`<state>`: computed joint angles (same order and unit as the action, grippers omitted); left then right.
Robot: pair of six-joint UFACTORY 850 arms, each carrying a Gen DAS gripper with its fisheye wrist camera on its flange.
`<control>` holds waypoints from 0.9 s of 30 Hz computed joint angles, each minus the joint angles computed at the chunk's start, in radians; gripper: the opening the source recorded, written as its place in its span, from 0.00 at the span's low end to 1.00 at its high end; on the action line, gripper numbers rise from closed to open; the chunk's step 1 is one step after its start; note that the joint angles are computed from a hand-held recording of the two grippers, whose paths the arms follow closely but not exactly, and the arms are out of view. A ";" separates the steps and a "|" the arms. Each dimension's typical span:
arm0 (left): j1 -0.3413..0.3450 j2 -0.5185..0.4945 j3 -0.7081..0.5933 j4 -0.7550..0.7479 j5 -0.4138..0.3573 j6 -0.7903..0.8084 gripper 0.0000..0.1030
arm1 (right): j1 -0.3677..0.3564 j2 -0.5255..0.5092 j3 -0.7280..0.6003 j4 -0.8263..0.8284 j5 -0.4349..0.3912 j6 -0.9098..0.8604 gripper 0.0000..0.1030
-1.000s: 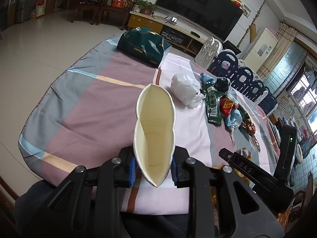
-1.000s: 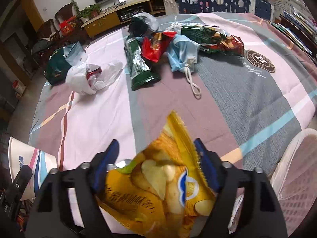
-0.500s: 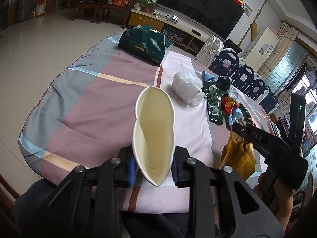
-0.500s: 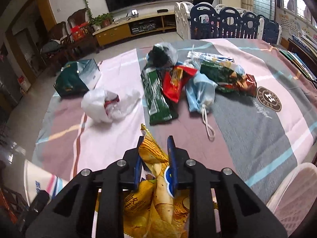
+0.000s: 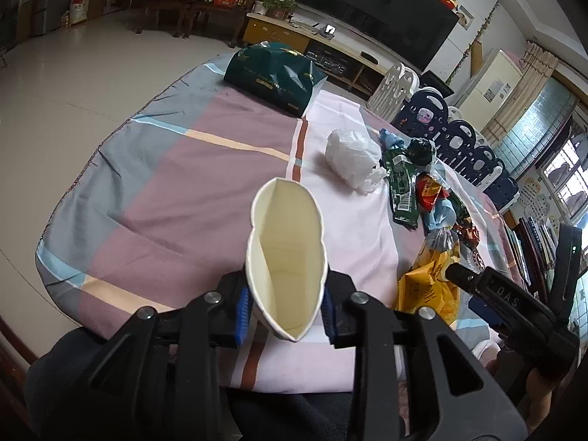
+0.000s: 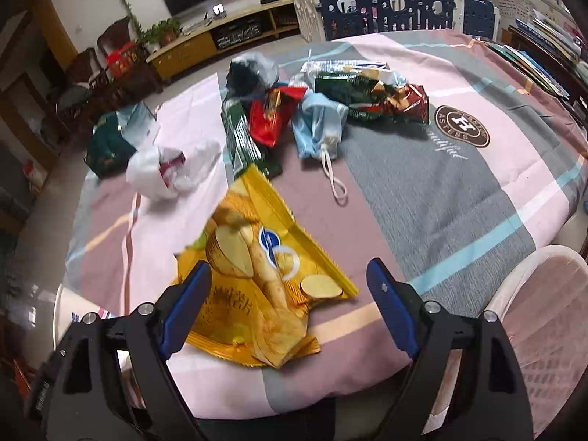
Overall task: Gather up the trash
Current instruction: 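Lift the yellow chip bag with the right tool, holding the cup in the left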
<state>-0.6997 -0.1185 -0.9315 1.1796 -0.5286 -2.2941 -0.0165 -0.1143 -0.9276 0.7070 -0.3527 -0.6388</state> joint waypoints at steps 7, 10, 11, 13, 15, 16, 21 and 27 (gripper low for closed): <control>0.007 0.010 0.013 -0.029 0.005 -0.014 0.47 | 0.070 -0.007 0.022 -0.254 0.076 0.165 0.76; 0.009 0.008 0.010 -0.051 0.008 0.011 0.48 | 0.078 -0.011 0.026 -0.190 0.072 0.062 0.38; 0.010 0.007 0.010 -0.054 0.012 0.015 0.48 | 0.080 -0.008 0.029 -0.175 0.078 0.036 0.32; 0.013 0.010 0.014 -0.052 0.025 0.014 0.48 | 0.090 -0.001 0.035 -0.209 0.098 0.048 0.28; 0.017 0.013 0.021 -0.045 0.043 0.004 0.48 | 0.086 0.004 0.036 -0.186 0.098 0.028 0.27; 0.019 0.015 0.024 -0.042 0.050 0.000 0.48 | 0.080 0.011 0.039 -0.142 0.100 -0.011 0.27; 0.033 0.021 0.039 -0.028 0.096 -0.018 0.43 | 0.051 0.041 0.047 0.031 0.086 -0.182 0.27; 0.018 0.008 0.025 0.026 0.081 -0.027 0.23 | 0.025 0.060 0.057 0.110 0.072 -0.263 0.27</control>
